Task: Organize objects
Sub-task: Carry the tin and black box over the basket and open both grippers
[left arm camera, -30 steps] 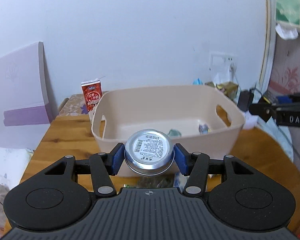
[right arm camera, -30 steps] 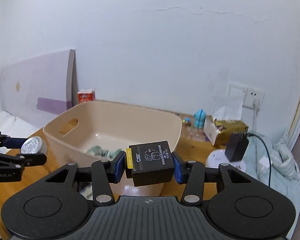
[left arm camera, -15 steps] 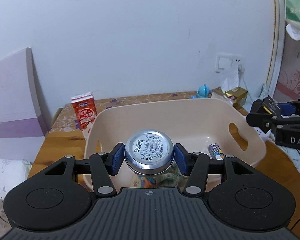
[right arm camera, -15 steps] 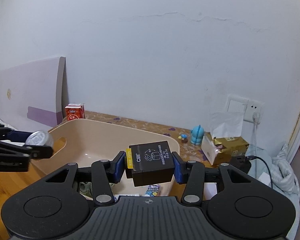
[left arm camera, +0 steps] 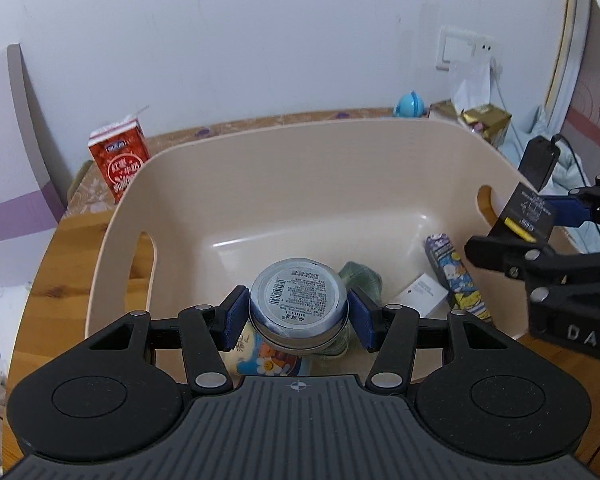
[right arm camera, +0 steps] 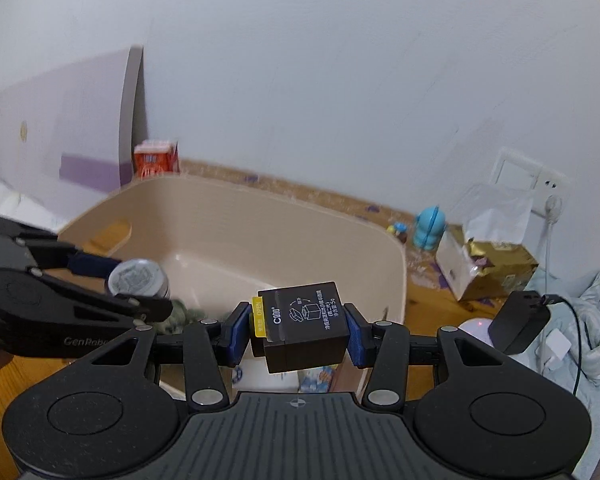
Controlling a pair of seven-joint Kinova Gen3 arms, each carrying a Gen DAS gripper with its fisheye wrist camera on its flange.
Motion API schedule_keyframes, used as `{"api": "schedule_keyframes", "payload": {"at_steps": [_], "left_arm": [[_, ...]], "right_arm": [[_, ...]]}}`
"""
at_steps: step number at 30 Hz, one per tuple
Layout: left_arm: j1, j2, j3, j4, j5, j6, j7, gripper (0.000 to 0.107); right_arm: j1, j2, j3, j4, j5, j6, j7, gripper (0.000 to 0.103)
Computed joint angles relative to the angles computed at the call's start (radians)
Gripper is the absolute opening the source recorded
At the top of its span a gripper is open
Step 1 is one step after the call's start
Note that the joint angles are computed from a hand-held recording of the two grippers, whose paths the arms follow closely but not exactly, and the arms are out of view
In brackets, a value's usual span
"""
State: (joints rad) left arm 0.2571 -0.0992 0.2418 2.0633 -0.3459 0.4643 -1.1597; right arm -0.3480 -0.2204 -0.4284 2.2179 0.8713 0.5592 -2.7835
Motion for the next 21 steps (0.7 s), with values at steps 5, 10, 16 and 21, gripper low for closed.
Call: {"api": "schedule_keyframes", "payload": {"at_steps": [5,10,16,21], "left_arm": [[0.0,0.015,0.015,0.001,-0.062,0.011,0.071,0.056],[0.004,-0.02,0.004,0.018,-0.044,-0.006,0.053,0.069],[-0.05,-0.121,0.064,0.062,-0.098,-0.025,0.094,0.082],[-0.092,-0.218,0.089,0.093,-0.046,-0.021,0.048,0.087]], "right_arm": [[-0.033,0.045,0.034,-0.022,-0.05,0.021,0.063,0.046],[-0.05,0.041,0.024,-0.006,-0.011,0.04,0.01,0.058],[-0.05,-0.031,-0.027,0.022,0.045,0.085,-0.089,0.083],[-0.019,-0.122,-0.092,0.055,0.056,0.109,-0.163,0.103]]}}
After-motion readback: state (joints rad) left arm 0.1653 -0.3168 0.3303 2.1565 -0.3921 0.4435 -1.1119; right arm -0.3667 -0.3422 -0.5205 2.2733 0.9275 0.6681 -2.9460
